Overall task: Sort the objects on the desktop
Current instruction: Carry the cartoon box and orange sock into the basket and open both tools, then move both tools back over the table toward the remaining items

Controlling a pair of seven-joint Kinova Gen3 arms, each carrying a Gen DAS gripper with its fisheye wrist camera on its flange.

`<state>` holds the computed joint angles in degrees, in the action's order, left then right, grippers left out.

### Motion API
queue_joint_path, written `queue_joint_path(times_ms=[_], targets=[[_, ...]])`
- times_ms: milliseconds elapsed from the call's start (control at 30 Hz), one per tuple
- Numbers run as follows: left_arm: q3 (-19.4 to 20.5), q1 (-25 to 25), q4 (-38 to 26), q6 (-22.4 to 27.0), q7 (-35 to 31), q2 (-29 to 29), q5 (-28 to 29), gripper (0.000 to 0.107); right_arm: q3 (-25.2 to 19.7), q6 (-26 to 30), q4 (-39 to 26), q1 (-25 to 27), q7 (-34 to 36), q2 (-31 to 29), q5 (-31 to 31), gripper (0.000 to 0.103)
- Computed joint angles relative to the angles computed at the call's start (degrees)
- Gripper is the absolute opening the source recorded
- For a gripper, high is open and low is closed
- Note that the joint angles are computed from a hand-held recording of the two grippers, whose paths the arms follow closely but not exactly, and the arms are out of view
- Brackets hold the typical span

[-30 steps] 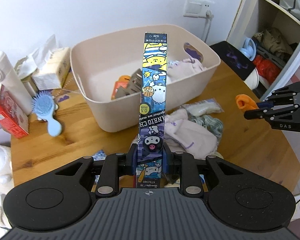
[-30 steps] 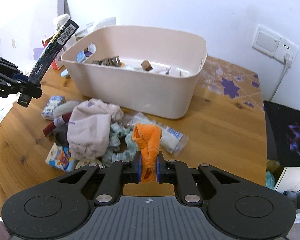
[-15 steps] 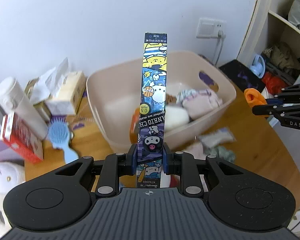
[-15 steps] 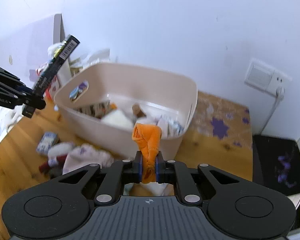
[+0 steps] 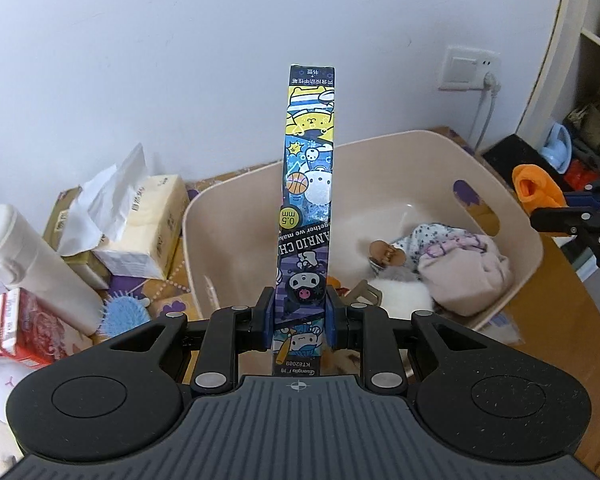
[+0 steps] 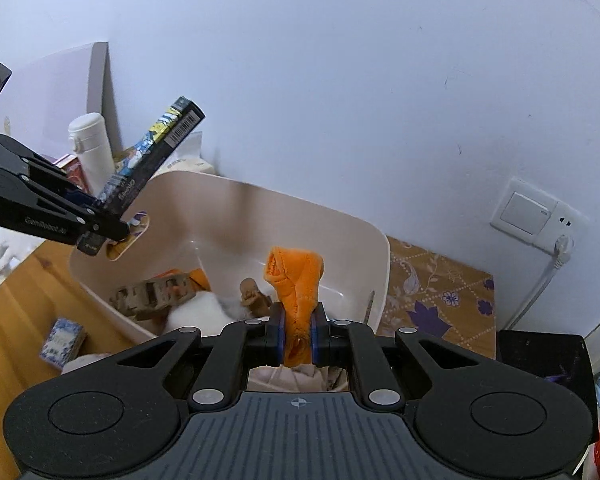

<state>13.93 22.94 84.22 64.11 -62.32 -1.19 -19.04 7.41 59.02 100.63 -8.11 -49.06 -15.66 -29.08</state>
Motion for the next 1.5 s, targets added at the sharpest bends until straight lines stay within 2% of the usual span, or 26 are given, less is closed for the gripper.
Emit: queue_joint_path(times_ms=[267, 433, 633, 667, 733, 800, 833, 900, 967, 1067, 1200, 1500], targets=[[-0.9, 2.0, -2.2, 3.0, 1.6, 5.0, -1.4, 0.024, -3.0, -0.8, -0.8, 0.0, -3.6, 3.5, 1.8, 0.012], [-1.5, 3.6, -1.5, 3.0, 2.8, 5.8, -2.2, 0.024, -4.5, -0.5, -0.6, 0.2, -6.4, 4.9, 3.3, 0.012], [-1.9, 4.7, -1.2, 3.9, 3.8, 6.4, -2.2, 0.025, -5.3, 0.5, -0.2, -0.4, -6.9, 5.2, 4.0, 0.021], [-1.9, 4.8, -1.2, 4.3, 3.8, 6.6, -2.1, 0.025, -5.6, 0.5, -0.1, -0.4, -7.1, 5.0, 4.4, 0.030], [-1.9, 5.3, -1.6, 5.3, 4.6, 7.0, -2.8, 0.025, -5.8, 0.2, 0.3, -0.4, -7.6, 4.6, 4.9, 0.033], [-2.1, 5.6, -1.5, 5.5, 5.5, 6.8, -3.0, 0.030, -5.7, 0.4, 0.4, -0.6, -7.9, 4.3, 4.9, 0.044], [-2.1, 5.8, -1.4, 5.7, 6.3, 6.7, -3.5, 0.035, -5.5, 0.2, 0.6, -0.7, -7.5, 4.1, 4.6, 0.047], [-2.0, 6.4, -1.5, 6.3, 8.4, 6.6, -5.1, 0.061, -5.4, -0.5, 1.0, -0.8, -7.3, 3.6, 4.8, 0.060], [-2.0, 6.4, -0.9, 5.7, 9.9, 5.7, -5.6, 0.071, -5.1, -0.8, 1.3, -0.9, -7.2, 2.9, 4.7, 0.064], [-1.6, 6.1, -0.9, 5.8, 10.5, 5.0, -5.8, 0.074, -4.8, -1.2, 1.4, -0.9, -7.7, 2.1, 4.5, 0.076], [-0.9, 6.3, -0.8, 6.2, 11.4, 4.1, -6.7, 0.075, -3.9, -1.4, 1.7, -1.2, -8.1, 1.1, 3.8, 0.086], [1.8, 6.2, 0.1, 7.3, 16.8, -0.1, -10.1, 0.081, -1.2, -1.3, 3.0, -1.7, -8.2, -2.4, 1.5, 0.100]])
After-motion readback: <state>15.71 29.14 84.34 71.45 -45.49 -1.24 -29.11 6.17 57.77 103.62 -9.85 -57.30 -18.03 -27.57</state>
